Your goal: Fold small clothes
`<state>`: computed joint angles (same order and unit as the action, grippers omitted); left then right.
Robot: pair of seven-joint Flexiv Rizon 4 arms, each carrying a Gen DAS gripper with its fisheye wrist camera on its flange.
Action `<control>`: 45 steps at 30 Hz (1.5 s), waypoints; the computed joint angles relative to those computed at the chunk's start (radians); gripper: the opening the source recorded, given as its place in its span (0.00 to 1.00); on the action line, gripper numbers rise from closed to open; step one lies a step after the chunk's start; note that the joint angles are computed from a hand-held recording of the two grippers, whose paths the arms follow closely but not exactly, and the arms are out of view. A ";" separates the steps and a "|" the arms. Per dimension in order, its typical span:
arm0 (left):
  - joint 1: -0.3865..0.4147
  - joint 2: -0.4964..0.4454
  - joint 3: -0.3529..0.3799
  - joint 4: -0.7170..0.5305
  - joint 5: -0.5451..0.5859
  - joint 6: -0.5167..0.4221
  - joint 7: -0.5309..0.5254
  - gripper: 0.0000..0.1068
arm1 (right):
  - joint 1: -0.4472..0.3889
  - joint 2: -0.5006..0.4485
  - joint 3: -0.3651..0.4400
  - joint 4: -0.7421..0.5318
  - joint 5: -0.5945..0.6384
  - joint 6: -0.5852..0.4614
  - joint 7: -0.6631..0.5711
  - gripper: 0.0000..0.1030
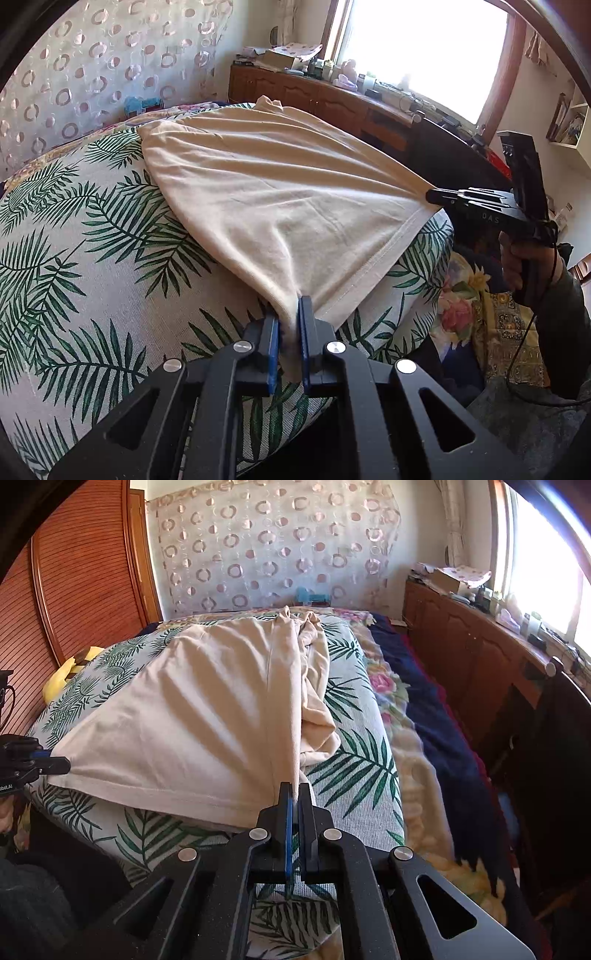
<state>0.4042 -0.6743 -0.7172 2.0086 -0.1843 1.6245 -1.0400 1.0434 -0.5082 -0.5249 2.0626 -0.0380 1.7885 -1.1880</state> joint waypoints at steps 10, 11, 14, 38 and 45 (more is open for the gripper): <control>-0.010 0.000 0.013 -0.004 0.002 0.003 -0.007 0.10 | -0.002 -0.043 -0.001 -0.035 0.045 0.022 0.016 0.39; -0.012 0.001 0.015 -0.004 0.002 0.003 -0.008 0.10 | 0.006 -0.052 -0.011 -0.040 0.053 0.020 0.023 0.54; -0.016 0.002 0.020 -0.005 0.002 0.004 -0.008 0.10 | -0.028 -0.057 0.025 -0.051 0.053 0.016 0.032 0.56; 0.056 -0.031 -0.068 0.006 0.053 0.073 -0.023 0.09 | -0.198 -0.035 0.227 -0.067 -0.054 0.009 -0.008 0.08; 0.112 -0.061 -0.138 -0.089 0.114 0.092 -0.060 0.06 | -0.371 -0.011 0.406 -0.109 -0.048 0.132 -0.042 0.07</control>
